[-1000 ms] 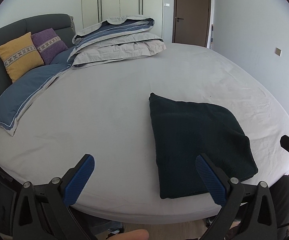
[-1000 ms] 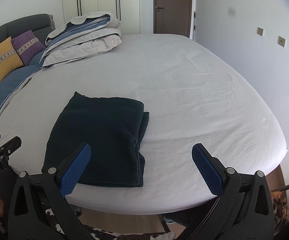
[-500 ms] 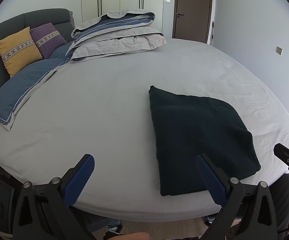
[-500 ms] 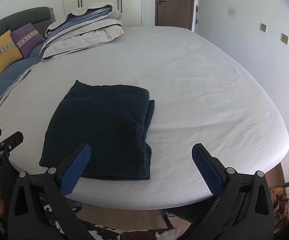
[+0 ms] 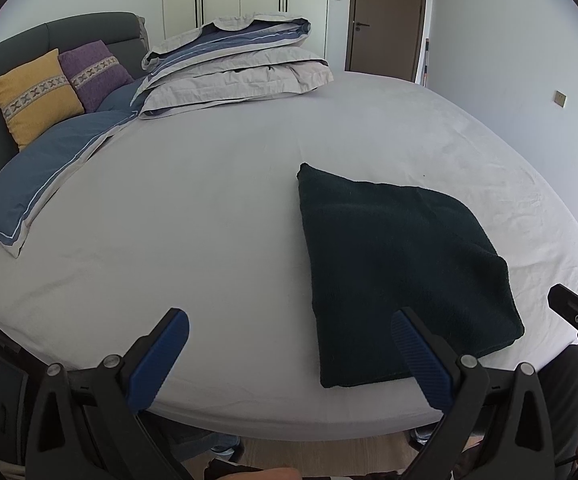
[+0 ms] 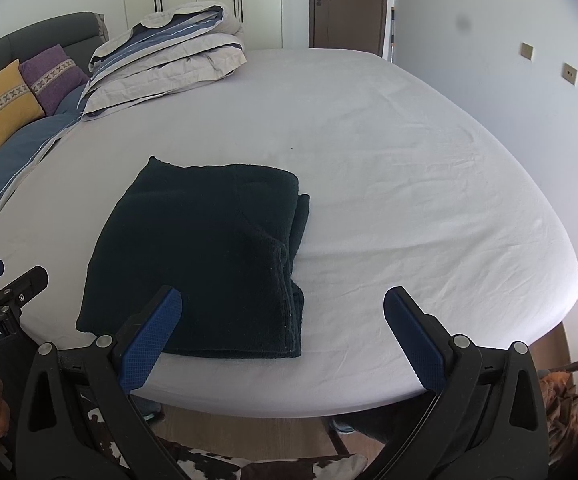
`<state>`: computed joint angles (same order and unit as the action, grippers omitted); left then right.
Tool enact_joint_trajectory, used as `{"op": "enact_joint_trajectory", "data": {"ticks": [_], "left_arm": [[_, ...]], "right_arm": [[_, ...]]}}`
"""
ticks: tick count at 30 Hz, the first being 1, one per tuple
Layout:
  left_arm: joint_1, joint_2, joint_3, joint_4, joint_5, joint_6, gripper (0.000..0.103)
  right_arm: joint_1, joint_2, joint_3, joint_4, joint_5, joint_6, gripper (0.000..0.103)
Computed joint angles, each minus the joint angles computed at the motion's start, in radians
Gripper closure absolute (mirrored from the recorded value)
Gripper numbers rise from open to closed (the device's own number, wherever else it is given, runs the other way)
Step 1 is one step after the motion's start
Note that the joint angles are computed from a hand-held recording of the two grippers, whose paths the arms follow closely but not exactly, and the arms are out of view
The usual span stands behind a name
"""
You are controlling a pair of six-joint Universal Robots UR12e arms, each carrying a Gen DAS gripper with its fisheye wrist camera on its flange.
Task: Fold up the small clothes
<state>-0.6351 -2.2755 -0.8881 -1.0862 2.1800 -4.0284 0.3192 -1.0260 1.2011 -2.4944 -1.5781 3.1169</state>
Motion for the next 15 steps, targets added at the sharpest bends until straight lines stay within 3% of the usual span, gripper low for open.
{"op": "enact_joint_trajectory", "data": {"ticks": [15], "left_arm": [[-0.002, 0.001, -0.003, -0.005, -0.001, -0.008, 0.000]], "right_arm": [[0.001, 0.000, 0.003, 0.003, 0.003, -0.003, 0.000]]}}
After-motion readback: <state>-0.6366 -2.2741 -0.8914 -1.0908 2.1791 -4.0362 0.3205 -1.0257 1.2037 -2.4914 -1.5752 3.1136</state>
